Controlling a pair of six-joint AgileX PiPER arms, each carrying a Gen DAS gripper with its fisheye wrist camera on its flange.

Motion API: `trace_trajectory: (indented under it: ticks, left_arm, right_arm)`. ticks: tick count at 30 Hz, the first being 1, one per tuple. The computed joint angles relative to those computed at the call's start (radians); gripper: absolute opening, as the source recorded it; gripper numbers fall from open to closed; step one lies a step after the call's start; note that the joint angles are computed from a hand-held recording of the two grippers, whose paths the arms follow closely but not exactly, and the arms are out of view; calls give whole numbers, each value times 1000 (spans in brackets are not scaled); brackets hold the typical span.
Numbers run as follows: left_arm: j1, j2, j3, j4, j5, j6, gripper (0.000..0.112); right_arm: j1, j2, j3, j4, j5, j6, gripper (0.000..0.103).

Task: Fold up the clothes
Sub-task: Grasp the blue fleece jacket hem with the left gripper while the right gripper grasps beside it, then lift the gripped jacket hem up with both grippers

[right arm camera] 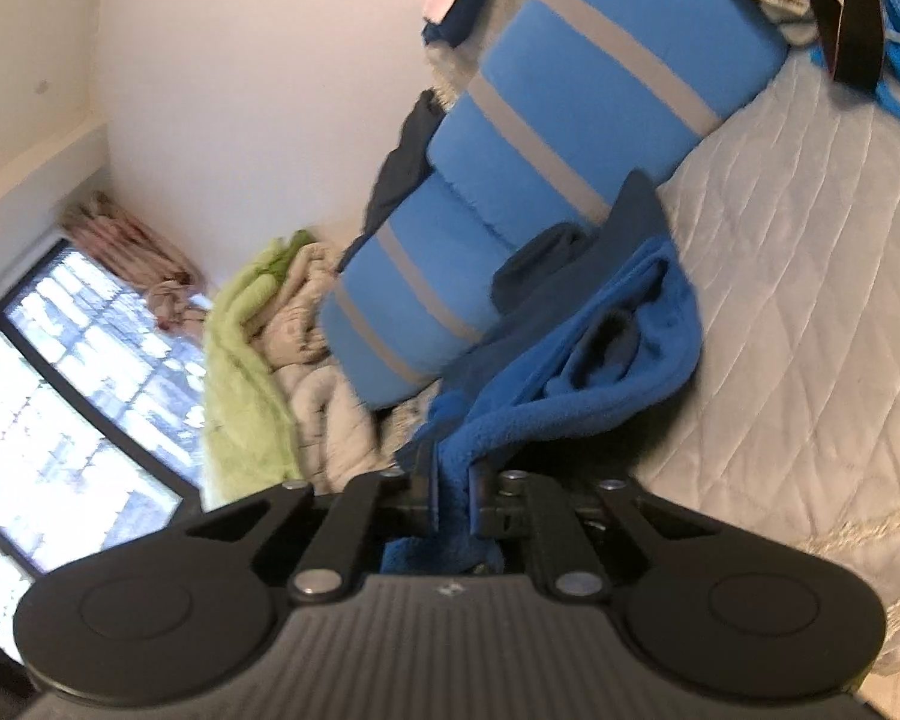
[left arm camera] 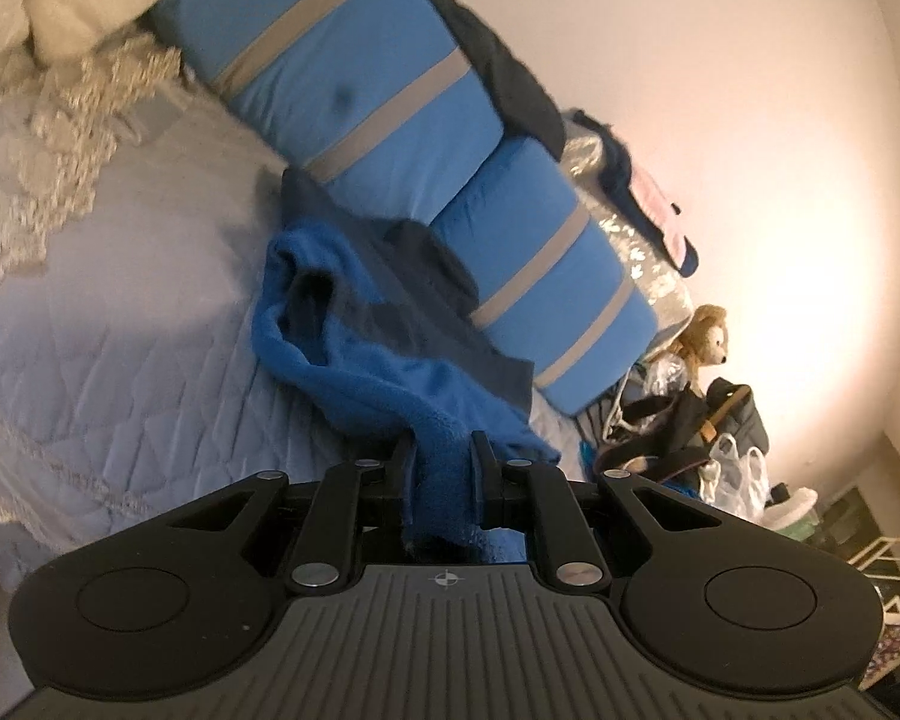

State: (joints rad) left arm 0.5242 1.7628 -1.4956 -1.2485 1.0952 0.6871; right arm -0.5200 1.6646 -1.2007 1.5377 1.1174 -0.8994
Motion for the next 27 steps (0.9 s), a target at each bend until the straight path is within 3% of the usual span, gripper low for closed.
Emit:
trace_trajectory:
  ticks: [6, 15, 27]
  left_arm:
    - [8, -40, 22, -30, -48, 8, 16]
    - [-2, -73, 1, -52, -60, 7, 16]
    - [9, -116, -2, -104, -46, 36, 16]
  right_arm:
    - [14, -22, -59, -3, -70, 82, 9]
    - [50, -41, -149, -31, -117, 178, 9]
    - [7, -76, -125, 46, -46, 147, 9]
